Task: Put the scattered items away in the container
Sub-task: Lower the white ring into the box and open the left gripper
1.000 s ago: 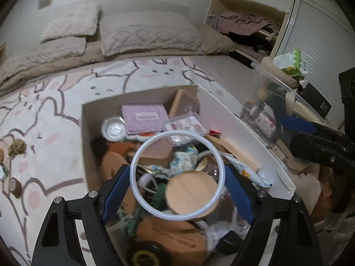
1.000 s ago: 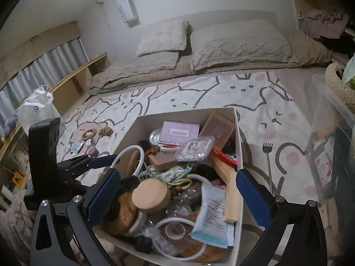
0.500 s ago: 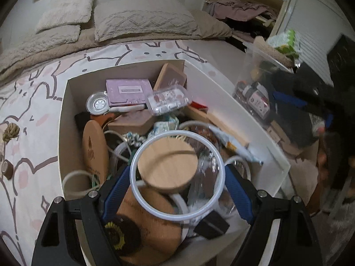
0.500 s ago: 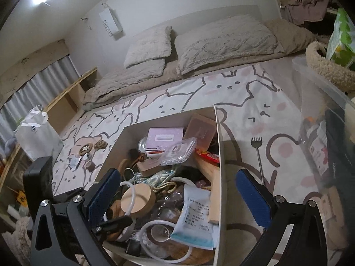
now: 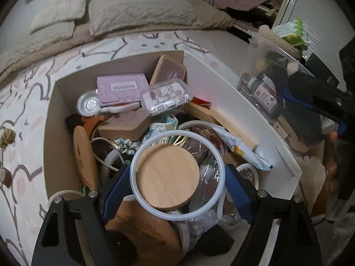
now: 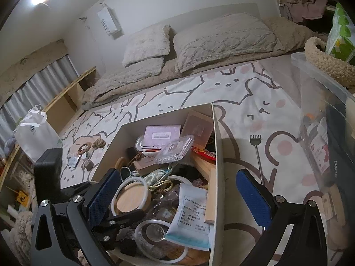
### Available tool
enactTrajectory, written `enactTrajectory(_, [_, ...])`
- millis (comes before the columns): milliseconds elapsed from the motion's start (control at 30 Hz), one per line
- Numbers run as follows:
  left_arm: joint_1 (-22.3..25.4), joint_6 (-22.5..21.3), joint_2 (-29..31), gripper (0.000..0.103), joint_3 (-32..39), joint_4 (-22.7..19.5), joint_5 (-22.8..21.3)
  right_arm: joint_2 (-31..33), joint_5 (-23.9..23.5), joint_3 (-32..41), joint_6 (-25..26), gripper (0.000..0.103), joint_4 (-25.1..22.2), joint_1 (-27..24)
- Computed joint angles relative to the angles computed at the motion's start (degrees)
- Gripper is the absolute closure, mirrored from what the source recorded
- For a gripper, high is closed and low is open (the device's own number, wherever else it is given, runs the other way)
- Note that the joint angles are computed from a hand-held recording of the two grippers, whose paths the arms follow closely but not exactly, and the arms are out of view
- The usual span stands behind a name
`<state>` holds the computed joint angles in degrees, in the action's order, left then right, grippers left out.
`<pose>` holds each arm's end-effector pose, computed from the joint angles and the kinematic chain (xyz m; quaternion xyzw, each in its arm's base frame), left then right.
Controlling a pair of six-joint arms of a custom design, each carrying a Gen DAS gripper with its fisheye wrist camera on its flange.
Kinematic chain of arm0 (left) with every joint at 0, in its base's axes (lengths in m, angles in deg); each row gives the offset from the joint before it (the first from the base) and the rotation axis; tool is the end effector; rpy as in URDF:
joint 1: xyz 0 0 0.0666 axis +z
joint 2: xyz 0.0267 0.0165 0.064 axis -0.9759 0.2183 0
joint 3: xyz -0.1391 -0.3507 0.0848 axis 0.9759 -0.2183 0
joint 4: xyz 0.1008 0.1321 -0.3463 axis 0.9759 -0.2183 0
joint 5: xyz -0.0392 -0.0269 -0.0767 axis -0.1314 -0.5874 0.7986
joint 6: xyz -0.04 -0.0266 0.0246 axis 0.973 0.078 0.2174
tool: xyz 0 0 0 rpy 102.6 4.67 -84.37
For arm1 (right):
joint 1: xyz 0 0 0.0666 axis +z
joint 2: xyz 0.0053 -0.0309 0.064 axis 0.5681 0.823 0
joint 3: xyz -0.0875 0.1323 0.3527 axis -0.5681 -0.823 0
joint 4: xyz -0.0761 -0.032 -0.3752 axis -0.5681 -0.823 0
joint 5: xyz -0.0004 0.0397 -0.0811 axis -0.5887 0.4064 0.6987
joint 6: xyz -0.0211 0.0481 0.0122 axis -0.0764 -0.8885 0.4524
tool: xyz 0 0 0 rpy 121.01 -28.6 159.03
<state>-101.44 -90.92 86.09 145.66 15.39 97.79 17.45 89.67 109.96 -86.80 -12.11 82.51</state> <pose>0.4451 -0.2180 0.3653 0.4832 0.8199 -0.2335 0.1994 0.3010 0.2992 0.4009 0.2556 0.8656 0.0783 0.4235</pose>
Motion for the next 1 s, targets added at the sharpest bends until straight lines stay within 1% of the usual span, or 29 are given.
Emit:
enactTrajectory(67, [0.0,-0.4,0.1,0.017,0.2,-0.5,0.2,0.3,0.2,0.4,0.6,0.0,-0.4,0.1])
enactTrajectory(100, [-0.2,-0.5,0.1,0.007,0.2,-0.5,-0.5,0.5,0.5,0.8,0.9,0.0,-1.0,0.2])
enactTrajectory(133, [-0.3,-0.1,0.0,0.002,0.0,-0.3,-1.3,0.6,0.7,0.9,1.1,0.0,-1.2,0.2])
enactTrajectory(167, [-0.2,0.1,-0.2,0.0,-0.2,-0.3,-1.3,0.7,0.9,1.0,1.2,0.0,-1.5,0.3])
enactTrajectory(233, [0.2,-0.2,-0.5,0.0,-0.6,-0.3,-0.6,0.6,0.7,0.9,1.0,0.0,-1.4,0.2])
enactTrajectory(300, [0.4,0.0,-0.8,0.0,-1.0,0.3,-1.1,0.4,0.6,0.6,0.7,0.0,-1.0,0.1])
enactTrajectory(400, [0.9,0.3,-0.5,0.0,-0.8,-0.1,-0.8,0.1,0.4,0.3,0.7,0.0,-0.7,0.0])
enactTrajectory(533, [1.5,1.0,-0.6,0.0,-0.7,0.3,-0.5,0.3,0.7,0.5,0.7,0.0,-1.8,0.0])
enactTrajectory(667, [1.9,0.8,-0.5,0.0,-0.3,0.0,-0.2,0.0,0.3,0.0,-0.1,0.0,-1.5,-0.2])
enactTrajectory(767, [2.5,0.5,-1.2,0.0,-0.6,-0.7,1.3,0.1,0.2,0.0,-0.2,0.0,-1.8,-0.3])
enactTrajectory(833, [3.0,0.3,-2.4,0.0,-1.7,-0.3,2.5,0.2,0.0,0.0,-0.2,0.0,-1.9,-0.3])
enactTrajectory(1000, [3.5,-2.4,-4.4,0.0,-4.2,-0.2,5.1,0.1,0.2,0.2,-0.2,0.0,-3.0,-0.4])
